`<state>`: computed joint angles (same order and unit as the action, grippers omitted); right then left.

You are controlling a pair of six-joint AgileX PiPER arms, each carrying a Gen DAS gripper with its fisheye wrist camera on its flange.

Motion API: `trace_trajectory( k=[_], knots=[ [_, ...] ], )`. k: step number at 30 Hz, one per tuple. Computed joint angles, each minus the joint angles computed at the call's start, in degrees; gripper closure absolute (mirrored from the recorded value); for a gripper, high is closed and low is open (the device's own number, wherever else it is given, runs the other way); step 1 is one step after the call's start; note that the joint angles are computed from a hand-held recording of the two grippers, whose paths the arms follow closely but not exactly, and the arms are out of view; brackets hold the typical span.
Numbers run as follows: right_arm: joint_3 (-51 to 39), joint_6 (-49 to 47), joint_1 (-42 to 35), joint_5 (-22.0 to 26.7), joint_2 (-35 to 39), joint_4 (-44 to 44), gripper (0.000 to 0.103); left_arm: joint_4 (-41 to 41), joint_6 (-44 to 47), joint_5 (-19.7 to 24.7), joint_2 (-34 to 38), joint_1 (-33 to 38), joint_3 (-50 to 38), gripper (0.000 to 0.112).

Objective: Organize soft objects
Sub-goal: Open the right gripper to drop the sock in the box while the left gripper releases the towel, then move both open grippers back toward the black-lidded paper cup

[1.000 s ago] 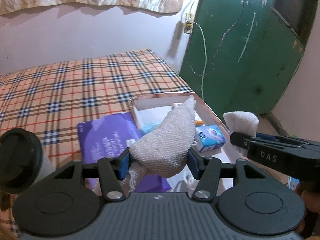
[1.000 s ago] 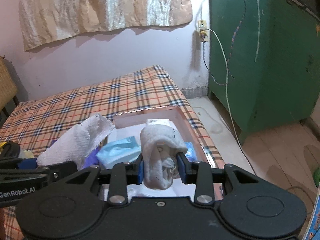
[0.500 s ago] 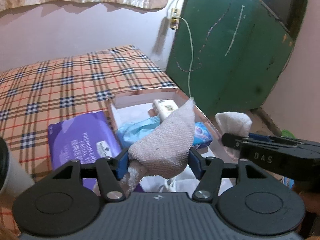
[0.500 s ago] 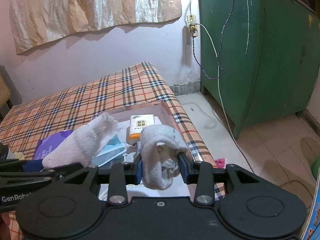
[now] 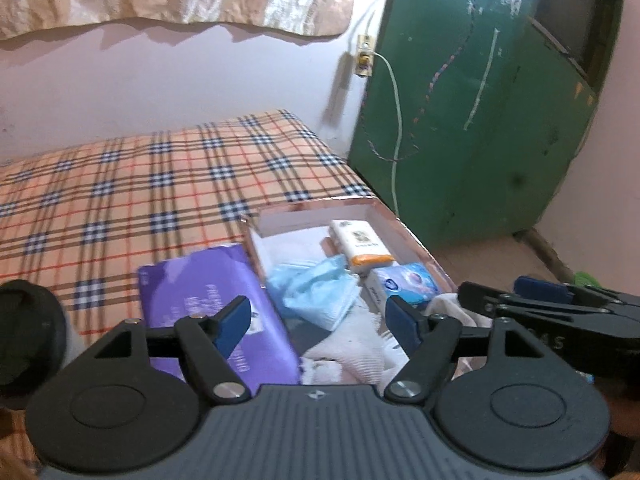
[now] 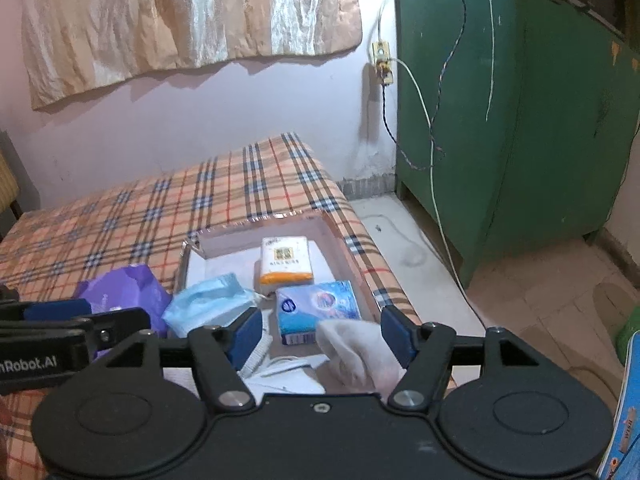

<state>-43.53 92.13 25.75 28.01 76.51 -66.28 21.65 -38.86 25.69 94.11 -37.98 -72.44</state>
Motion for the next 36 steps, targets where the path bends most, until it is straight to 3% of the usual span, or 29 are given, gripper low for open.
trace_trajectory(
  k=[6,17,29,36],
  knots=[
    [-2.13,2.42,7.09,7.58,-0.47,-0.31,0.025,6.97,-7.15,5.12,-3.82,-0.53,1.11,0.034],
    [-9.33,3.11,18.28,13.46,3.11,-0.01,0.025,10.27,-10.27,7.6,-12.67,2.57,7.57,0.033],
    [-19.47,0.74,25.11,14.34,12.03,1.82,0.025,7.36,-7.63,8.02,-20.26,9.48,13.05,0.033],
    [-26.02,-2.34,27.76,14.21,17.47,4.06,0.025,1.84,-1.35,7.03,-23.99,16.3,16.35,0.033]
  ],
)
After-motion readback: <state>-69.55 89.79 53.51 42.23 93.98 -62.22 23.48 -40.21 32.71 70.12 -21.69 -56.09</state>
